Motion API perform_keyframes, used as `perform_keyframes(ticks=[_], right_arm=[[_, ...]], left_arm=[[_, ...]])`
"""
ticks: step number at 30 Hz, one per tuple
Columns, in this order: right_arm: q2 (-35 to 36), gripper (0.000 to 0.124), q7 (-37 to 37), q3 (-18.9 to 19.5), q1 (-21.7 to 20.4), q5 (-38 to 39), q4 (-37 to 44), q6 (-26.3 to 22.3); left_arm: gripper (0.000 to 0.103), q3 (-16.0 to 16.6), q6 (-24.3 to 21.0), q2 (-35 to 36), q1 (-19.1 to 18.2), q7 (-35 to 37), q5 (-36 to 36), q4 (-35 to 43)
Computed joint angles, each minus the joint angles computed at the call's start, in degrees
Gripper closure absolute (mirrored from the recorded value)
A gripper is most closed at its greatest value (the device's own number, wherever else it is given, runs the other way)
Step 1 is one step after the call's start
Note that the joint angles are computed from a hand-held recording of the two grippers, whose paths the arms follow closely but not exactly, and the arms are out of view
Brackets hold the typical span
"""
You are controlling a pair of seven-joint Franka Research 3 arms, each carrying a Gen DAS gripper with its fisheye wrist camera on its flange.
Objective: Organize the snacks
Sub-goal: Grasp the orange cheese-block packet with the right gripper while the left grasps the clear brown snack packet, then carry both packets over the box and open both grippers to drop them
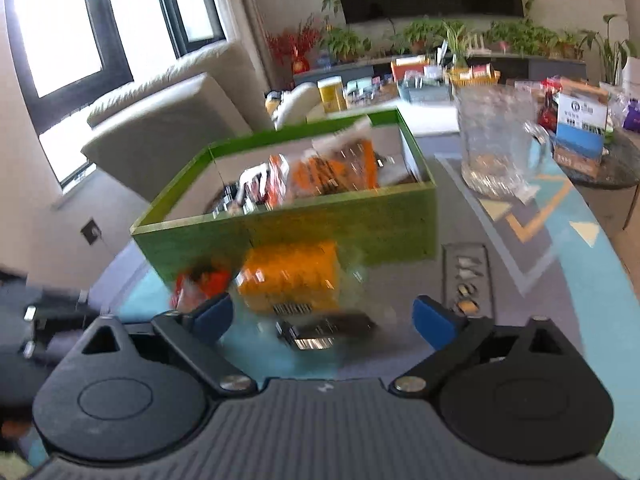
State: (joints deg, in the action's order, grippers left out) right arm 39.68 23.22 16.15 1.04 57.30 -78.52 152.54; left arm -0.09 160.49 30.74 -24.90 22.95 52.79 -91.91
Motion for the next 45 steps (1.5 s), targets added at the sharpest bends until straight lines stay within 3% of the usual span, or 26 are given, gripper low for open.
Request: perform_keyframes(ticks=[5, 7, 9, 17, 25, 40, 45], right_arm=[[4.23, 0.058, 6.69, -3.31, 5.74, -8.85, 5.59, 0.89], [5.54, 0.058, 12.23, -5.17, 7.82, -13.15, 7.21, 1.4], [6.77, 0.058, 16.78, -5.67, 8.49, -15.7, 8.77, 1.69], [11.79, 0.058, 31.13, -6.95, 9.17, -24.83, 17.12, -2.38], [10.27, 0.059, 26.35, -3.43, 7.54, -26.19, 13.08, 1.06], [8.34, 0.059, 23.77, -2.61, 5.75, -22.64, 10.83, -0.95], [5.64, 0.059, 22.65, -2.37, 4.22, -20.61, 6.85, -1.09]], left_arm=[[0.078, 0.39, -1.24, -1.45, -1.01, -2.64, 1.67, -1.57], [0.064, 0.02, -2.14, -1.37, -0.97, -2.56, 2.02, -1.28], [0.057, 0.33, -3.12, -0.97, -1.49, -3.36, 3.26, -0.61], [0.054, -0.71, -6.64, 4.04, -0.98, 1.28, 1.5, 5.84], [0.062, -0.02, -1.37, 3.1, -0.05, -0.06, -1.53, 3.38], [0.063, 0.68, -1.17, 0.17, -1.06, -4.7, -0.17, -0.35], [0.063, 1.72, -0.37, -1.1, -1.69, -8.84, 3.58, -1.58]])
